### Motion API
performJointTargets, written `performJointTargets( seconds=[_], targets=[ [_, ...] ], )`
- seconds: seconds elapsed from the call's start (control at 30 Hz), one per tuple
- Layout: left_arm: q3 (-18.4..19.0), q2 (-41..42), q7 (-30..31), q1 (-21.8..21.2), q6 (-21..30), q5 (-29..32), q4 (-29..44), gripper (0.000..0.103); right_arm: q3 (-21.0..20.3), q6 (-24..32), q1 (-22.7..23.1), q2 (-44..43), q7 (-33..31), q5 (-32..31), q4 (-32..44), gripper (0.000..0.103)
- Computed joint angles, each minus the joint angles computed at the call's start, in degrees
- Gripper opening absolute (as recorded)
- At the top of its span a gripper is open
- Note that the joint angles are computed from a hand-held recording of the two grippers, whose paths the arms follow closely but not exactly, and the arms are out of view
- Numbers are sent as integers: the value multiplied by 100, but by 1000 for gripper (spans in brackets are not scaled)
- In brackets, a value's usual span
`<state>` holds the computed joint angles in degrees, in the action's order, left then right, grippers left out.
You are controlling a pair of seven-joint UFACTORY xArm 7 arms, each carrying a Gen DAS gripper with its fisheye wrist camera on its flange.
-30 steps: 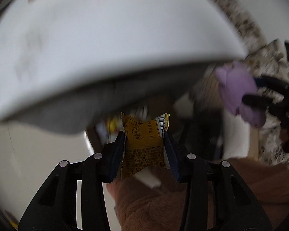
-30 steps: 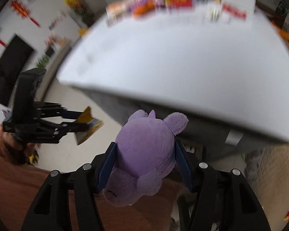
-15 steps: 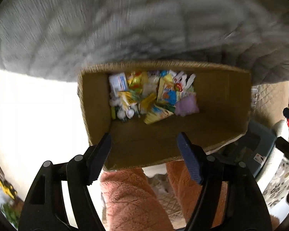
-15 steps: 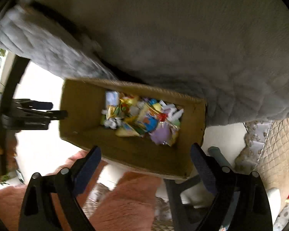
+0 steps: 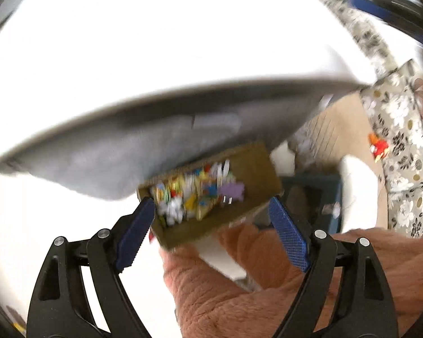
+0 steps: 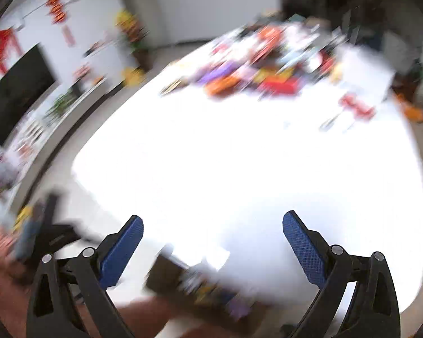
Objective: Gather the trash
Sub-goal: 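Grasp the white crumpled tissue with the right tool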
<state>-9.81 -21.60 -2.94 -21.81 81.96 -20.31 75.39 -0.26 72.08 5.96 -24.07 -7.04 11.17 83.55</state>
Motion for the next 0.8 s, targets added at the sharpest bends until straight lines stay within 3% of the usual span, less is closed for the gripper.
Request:
performJointTargets(
  seconds=[0.13, 0.2, 0.37, 0.4, 0.43, 0.47, 0.57, 0.67, 0.8],
  targets=[
    [-26, 250, -165, 95, -273, 159, 769, 81, -6, -893, -417, 1241, 506, -555, 845, 97],
    [-68, 281, -254, 114, -380, 267, 875, 81, -97, -867, -602, 2225, 945, -657, 1741, 94],
    [-158, 329, -720, 193, -505, 603, 880, 81, -197, -98, -924, 3745, 1676, -637, 3167, 58],
    [-178, 329, -788, 197, -532, 672, 865, 81, -170, 48, -956, 3914, 1669, -648, 3332, 49],
    [-162, 403, -805, 205, -465, 730, 1031, 81, -150, 89, -926, 3955, 1694, -767, 3333, 31],
    [-172, 453, -818, 202, -479, 783, 1082, 81, -124, 218, -935, 4020, 1628, -800, 3410, 23],
    [-163, 616, -817, 208, -555, 907, 1228, 81, -43, -13, -1098, 3532, 1363, -379, 2806, 23],
    [-133, 853, -824, 236, -721, 992, 1382, 81, -73, -207, -1218, 2499, 951, 324, 1767, 23],
    [-200, 1730, -919, 188, -714, 1281, 2278, 81, -255, -154, -1093, 1063, 710, 728, 480, 23]
  ],
)
